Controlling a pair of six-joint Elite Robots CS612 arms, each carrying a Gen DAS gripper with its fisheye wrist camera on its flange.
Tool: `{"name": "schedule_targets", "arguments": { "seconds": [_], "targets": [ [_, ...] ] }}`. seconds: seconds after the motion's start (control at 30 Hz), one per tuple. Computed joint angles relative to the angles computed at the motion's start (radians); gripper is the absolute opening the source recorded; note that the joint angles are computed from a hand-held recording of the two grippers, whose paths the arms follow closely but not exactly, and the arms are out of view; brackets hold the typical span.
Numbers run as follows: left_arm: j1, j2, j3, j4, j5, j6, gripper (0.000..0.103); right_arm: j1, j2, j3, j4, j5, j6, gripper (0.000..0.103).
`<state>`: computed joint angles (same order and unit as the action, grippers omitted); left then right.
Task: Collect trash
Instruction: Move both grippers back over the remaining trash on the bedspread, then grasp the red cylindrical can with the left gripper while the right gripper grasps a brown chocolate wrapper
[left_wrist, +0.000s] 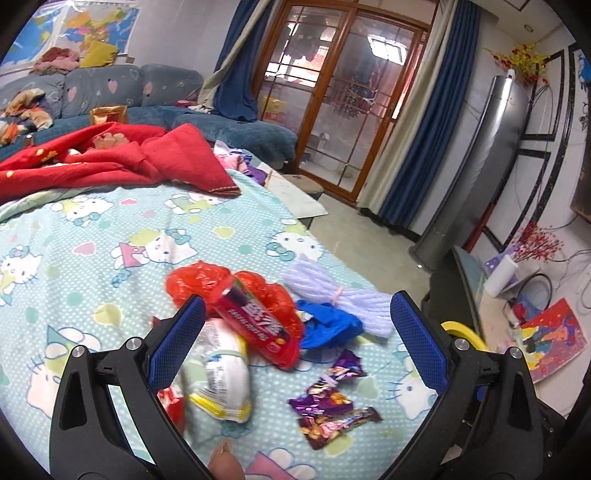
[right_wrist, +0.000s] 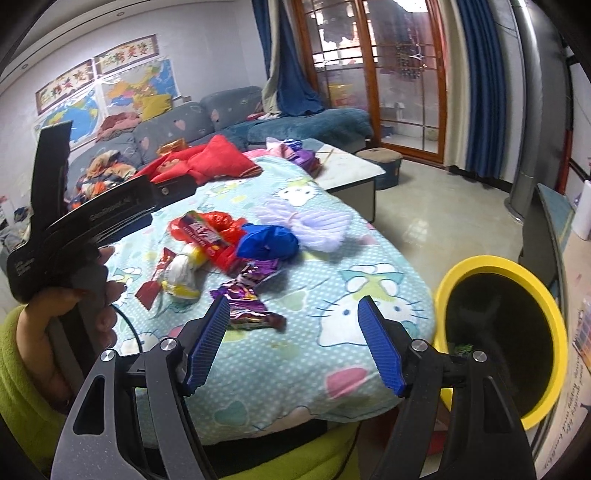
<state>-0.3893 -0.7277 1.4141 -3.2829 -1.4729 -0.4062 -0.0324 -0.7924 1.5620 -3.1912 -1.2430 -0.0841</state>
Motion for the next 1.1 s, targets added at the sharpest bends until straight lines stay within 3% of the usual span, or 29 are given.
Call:
{"name": "schedule_targets", "arguments": {
  "seconds": [0.4,0.53,0.63,0.77,0.97,1.1],
  "targets": [
    [0.021,0.015,-0.021,0.061,0.009,-0.029,0.091,0.012,0.028,-0.046,0.082,0.049,-0.116,0.069],
    [0.033,0.024,-0.032,0.074,-0.029,-0.059,0.078,0.015,0.043,-0.072,0.126,0.057,-0.153,0.069],
    [0.041,0.033,-0.044,0.079,-0.063,-0.083,0.071,0.017,0.055,-0.094,0.165,0.060,-0.192,0.065],
    [0.048,0.043,-0.059,0.092,-0.094,-0.105,0.069,0.020,0.071,-0.122,0.217,0.067,-0.260,0.053],
    [0.055,0.057,-0.081,0.111,-0.125,-0.116,0.064,0.018,0.088,-0.147,0.258,0.085,-0.298,0.049],
    [0.056,0.064,-0.094,0.124,-0.133,-0.122,0.059,0.021,0.095,-0.157,0.289,0.081,-0.343,0.038]
  ]
}}
